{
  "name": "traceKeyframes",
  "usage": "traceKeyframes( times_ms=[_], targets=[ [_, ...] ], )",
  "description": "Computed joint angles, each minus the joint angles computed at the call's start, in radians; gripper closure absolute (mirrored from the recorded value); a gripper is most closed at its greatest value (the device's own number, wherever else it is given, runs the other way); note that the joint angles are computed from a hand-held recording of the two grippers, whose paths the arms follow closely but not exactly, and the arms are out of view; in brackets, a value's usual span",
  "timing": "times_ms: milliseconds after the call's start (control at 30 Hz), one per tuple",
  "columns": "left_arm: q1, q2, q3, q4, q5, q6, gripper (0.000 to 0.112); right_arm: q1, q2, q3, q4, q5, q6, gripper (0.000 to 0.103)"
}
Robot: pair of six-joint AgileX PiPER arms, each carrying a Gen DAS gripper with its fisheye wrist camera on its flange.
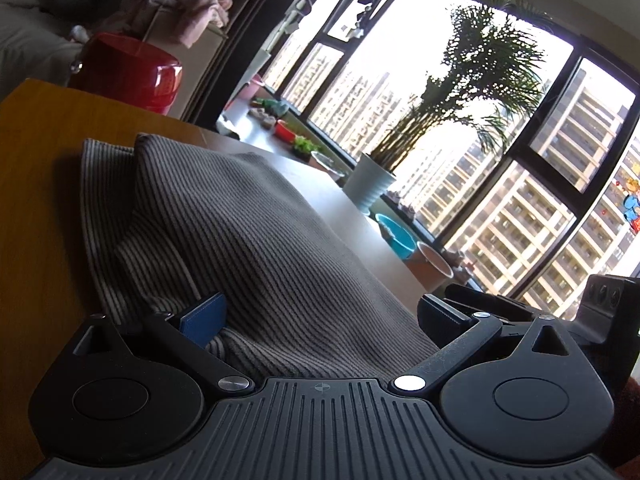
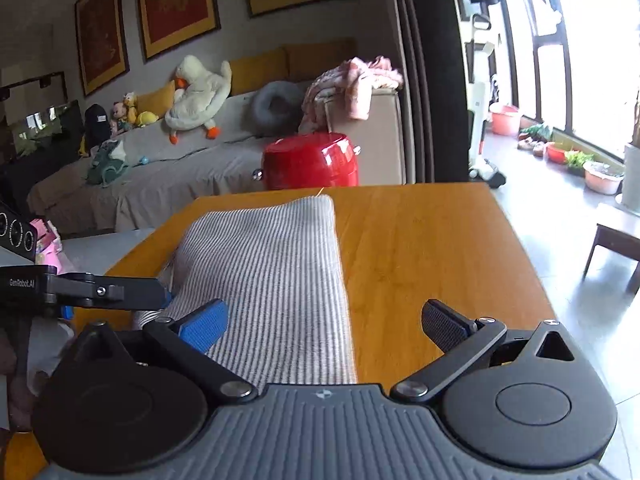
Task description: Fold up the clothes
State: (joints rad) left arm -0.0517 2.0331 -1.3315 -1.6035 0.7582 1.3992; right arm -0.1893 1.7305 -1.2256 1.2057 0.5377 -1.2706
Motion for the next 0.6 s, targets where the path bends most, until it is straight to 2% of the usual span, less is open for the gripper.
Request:
traceKeyframes(
  times_ms=[100,133,167,233,300,600],
  targets=[
    [-0.004,-0.002,0.005,-0.003,-0.007,0.012,0.009,0.055,0.055,-0.076,-0.231,0.024,0.177,0.0],
    [-0.005,-0.003,0.007,-0.006,-0.009,0.017,0.009,0.071,0.065,-0.082,-0.267,0.012,0.2,0.0],
    [-0.006,-0.003,0.009,-0.007,-0.011,0.02,0.009,0.076,0.069,-0.084,-0.263,0.009,0.199,0.0],
    [-0.007,-0.003,0.011,-0.009,-0.013,0.027,0.009,0.066,0.095,-0.125,-0.296,0.058,0.249,0.0],
    [-0.007,-0.002,0.01,-0.01,-0.014,0.033,0.009,0.048,0.108,-0.14,-0.28,0.097,0.231,0.0],
    [-0.003,-0.022,0.057,-0.06,-0.031,0.036,0.009,0.004,0.076,-0.079,-0.214,0.135,0.14,0.0]
  ],
)
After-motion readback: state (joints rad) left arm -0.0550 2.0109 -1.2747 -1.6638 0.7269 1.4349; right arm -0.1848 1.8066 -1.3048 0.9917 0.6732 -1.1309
